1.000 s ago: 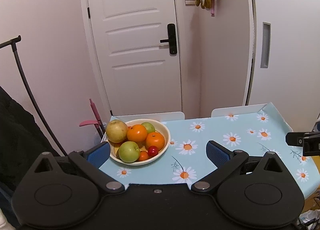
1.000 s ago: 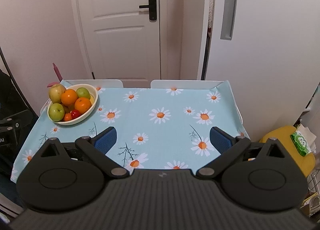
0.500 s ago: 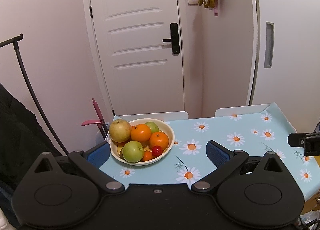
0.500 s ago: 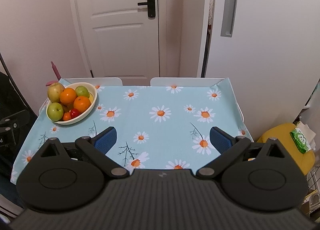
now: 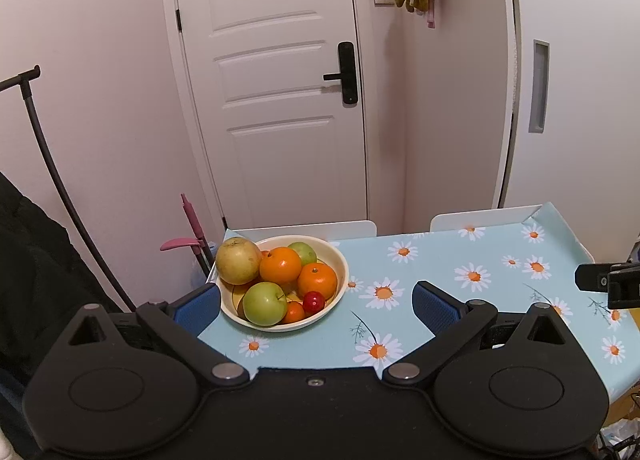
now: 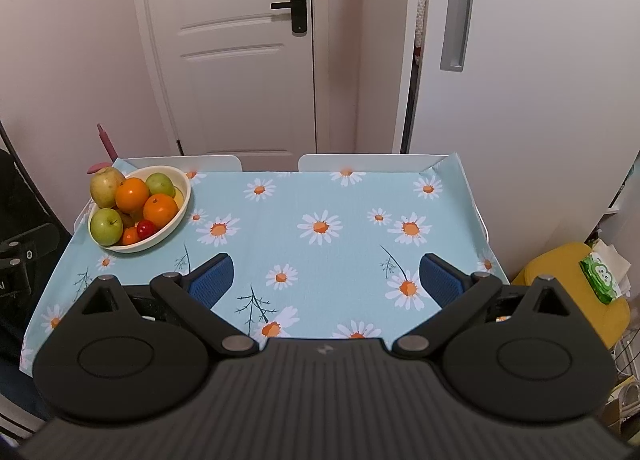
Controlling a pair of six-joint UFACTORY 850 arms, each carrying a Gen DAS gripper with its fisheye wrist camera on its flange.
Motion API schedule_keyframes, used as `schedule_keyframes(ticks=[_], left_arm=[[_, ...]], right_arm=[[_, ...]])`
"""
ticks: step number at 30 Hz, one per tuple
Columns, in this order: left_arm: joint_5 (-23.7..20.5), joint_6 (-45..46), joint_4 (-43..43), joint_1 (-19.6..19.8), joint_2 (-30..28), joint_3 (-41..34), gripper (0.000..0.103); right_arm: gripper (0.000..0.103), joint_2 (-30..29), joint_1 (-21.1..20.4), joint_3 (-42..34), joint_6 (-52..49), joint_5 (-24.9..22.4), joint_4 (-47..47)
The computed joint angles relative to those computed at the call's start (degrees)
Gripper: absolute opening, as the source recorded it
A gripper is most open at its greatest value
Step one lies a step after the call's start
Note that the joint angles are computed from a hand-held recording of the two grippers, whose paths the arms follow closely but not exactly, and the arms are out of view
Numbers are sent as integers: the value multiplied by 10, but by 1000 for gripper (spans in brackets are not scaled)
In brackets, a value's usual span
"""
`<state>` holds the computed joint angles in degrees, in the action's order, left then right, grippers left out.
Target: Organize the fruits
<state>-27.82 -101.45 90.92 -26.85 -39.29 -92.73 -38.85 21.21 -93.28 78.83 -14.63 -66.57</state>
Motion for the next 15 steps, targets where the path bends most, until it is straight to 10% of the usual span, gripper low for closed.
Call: schedule_keyframes(ticks=[15], left_arm=[[12,19,-16,5,-7,-9,103]], right_arm=[[103,-5,1,-8,-19,-5,22]])
